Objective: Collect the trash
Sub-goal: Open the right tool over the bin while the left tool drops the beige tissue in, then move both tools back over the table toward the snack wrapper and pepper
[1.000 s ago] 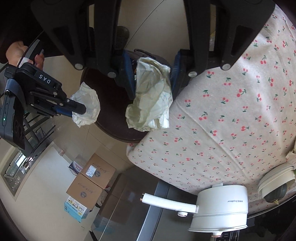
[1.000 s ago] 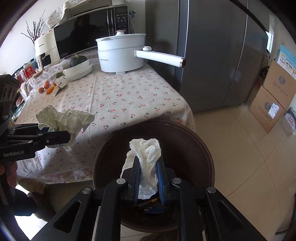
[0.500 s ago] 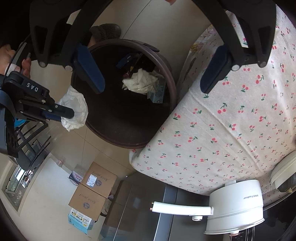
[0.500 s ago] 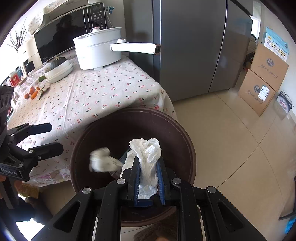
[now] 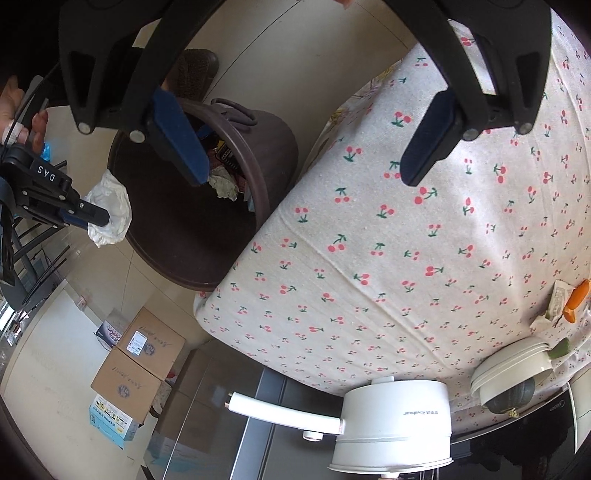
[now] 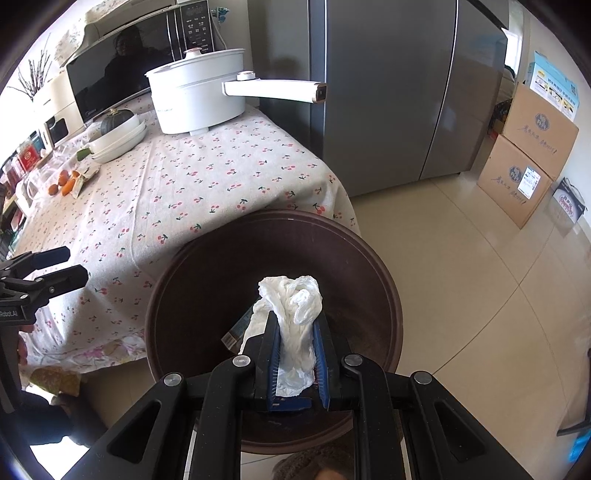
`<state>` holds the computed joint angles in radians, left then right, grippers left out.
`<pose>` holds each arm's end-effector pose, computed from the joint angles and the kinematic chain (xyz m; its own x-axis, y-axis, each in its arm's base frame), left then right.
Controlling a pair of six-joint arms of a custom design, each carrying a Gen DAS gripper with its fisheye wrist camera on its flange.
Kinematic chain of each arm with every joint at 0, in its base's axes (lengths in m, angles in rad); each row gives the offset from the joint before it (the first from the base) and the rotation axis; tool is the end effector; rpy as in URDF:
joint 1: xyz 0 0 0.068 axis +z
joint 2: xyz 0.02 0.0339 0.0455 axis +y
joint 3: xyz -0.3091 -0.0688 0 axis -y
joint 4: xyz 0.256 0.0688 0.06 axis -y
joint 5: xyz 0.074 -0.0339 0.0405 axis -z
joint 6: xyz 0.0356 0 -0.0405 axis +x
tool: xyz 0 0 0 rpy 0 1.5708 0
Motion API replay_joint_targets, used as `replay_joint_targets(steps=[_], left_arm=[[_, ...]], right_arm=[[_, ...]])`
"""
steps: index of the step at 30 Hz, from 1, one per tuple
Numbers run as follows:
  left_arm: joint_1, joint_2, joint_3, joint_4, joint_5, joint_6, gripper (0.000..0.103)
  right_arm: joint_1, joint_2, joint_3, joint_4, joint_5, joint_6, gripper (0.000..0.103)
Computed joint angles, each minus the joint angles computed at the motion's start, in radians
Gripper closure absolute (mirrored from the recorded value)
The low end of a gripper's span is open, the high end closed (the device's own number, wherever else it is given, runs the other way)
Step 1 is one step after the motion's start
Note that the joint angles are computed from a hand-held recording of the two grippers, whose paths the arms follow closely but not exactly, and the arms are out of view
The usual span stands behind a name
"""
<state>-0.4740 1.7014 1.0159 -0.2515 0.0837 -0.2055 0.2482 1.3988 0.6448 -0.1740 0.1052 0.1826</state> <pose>0.3201 -0.1675 0.2161 -0.8037 0.1837 -0.5660 0.3421 0.9209 -0.1868 0.2533 0.0603 0.1990 -0.7963 -0.0155 -0.6047 -0.0393 0.9989 0.0262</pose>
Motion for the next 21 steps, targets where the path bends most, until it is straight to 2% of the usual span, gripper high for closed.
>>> replay_joint_targets(steps=[3, 4, 5, 7, 13, 17, 21], left_arm=[[0.019, -0.022, -0.013, -0.01, -0.007, 0.004, 0.0], [0.027, -0.027, -0.015, -0.013, -0.007, 0.008, 0.0], [0.034, -0.036, -0.02, -0.015, -0.006, 0.012, 0.0], [0.05, -0.047, -0.023, -0.022, -0.001, 0.019, 0.0], [0.085, -0.081, -0.044, -0.036, 0.006, 0.038, 0.0], [0.11, -0.099, -0.055, -0.046, 0.009, 0.047, 0.0], [0.147, -0.123, -0.067, -0.058, 0.016, 0.048, 0.0]], right_arm=[[0.003, 0.017, 0.011, -0.007, -0.004, 0.008, 0.081], [0.004, 0.024, 0.017, -0.01, -0.009, 0.014, 0.073], [0.004, 0.031, 0.022, -0.016, -0.018, 0.022, 0.05], [0.008, 0.038, 0.027, -0.014, -0.029, 0.05, 0.017], [0.036, 0.048, 0.046, -0.016, -0.008, 0.09, 0.012], [0.058, 0.062, 0.064, -0.019, 0.007, 0.108, 0.0], [0.094, 0.081, 0.095, -0.026, 0.056, 0.114, 0.0]])
